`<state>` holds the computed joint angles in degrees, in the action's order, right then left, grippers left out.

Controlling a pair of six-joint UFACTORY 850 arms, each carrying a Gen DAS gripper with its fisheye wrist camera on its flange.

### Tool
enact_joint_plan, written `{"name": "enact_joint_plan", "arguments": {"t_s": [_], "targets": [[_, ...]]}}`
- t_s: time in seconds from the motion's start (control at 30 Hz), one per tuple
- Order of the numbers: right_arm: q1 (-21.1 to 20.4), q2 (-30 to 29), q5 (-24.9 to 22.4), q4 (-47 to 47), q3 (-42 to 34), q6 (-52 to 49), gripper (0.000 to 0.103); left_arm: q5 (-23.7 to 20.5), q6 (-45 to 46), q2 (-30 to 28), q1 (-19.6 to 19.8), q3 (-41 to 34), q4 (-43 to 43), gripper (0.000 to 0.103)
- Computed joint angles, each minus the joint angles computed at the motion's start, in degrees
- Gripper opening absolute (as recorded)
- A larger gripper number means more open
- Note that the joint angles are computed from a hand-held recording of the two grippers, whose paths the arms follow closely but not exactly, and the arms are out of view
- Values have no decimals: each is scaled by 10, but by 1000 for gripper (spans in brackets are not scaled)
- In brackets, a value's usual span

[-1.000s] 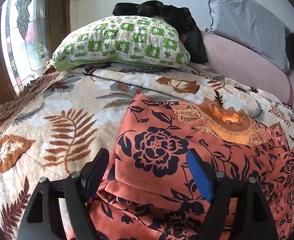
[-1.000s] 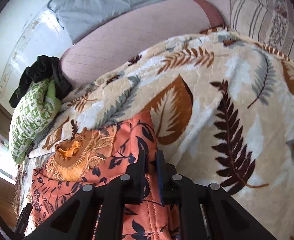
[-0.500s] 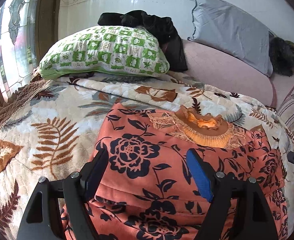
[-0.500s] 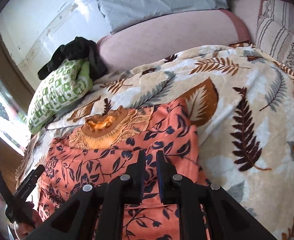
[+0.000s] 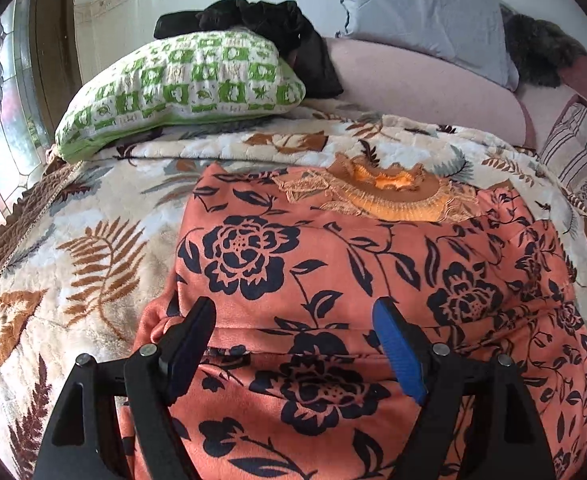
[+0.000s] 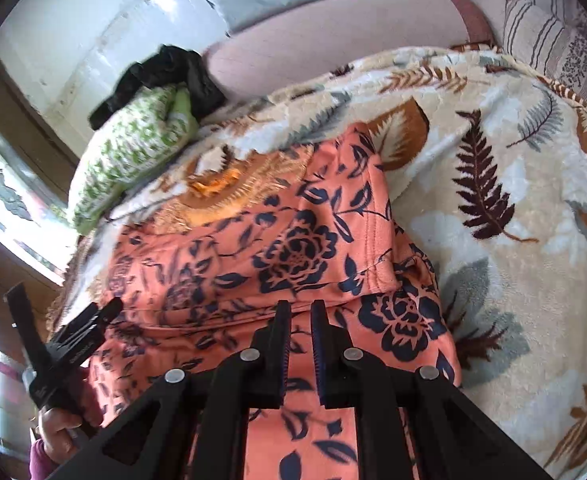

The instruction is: Fold small clothes

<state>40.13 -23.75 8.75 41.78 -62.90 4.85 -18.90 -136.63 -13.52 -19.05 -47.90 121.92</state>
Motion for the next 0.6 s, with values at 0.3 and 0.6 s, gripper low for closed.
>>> {"name": "enact_joint_plan", "arguments": {"t_s": [0.3,0.6], "targets": [[109,176,227,45,193,-19,88,-165,2,200,-139,153,-27,102],[133,250,237,117,257,-97,88,-203,242,311,-213,202,-262,103]]}}
